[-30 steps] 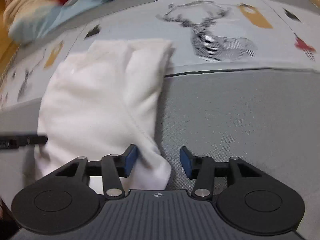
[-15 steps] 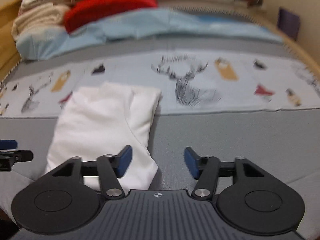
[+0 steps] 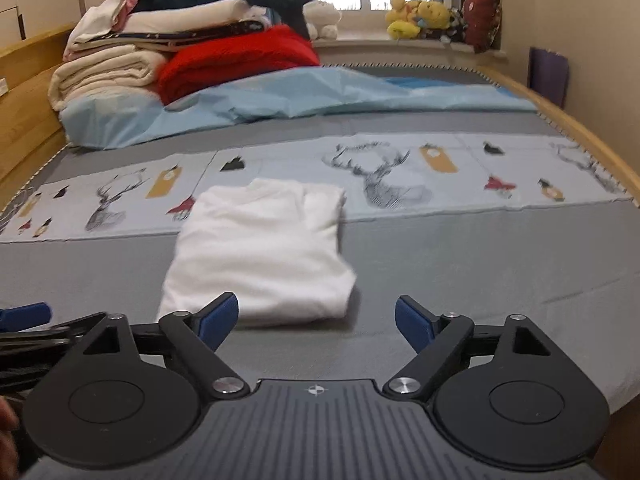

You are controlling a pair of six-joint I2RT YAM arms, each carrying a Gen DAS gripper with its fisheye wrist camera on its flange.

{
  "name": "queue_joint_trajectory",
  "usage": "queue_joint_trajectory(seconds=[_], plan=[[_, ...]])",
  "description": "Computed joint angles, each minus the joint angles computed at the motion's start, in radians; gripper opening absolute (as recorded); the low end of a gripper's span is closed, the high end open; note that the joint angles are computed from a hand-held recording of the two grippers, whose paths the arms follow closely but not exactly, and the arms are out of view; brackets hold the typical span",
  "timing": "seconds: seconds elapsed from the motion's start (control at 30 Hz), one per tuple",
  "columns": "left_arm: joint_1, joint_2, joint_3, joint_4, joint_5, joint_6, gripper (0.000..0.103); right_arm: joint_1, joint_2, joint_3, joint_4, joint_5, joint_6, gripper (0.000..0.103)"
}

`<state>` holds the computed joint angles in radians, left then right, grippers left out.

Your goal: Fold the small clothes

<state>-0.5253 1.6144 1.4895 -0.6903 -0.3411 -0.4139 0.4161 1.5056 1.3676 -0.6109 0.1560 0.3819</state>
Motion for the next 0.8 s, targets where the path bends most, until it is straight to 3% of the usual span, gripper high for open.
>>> queue_joint_trajectory(seconds=[0.23,0.8], plan=[[0.022,0.03,0.029,-0.054,0.028,-0.048,0.093,0.033,0.022,0.021,-0.029,0.014,-0.006,0.086],[0.011,0.085,0.061,-0.052,0.065,-0.077,0.093,0.034,0.044,0.019,-0.042,0.011,-0.046,0.086]])
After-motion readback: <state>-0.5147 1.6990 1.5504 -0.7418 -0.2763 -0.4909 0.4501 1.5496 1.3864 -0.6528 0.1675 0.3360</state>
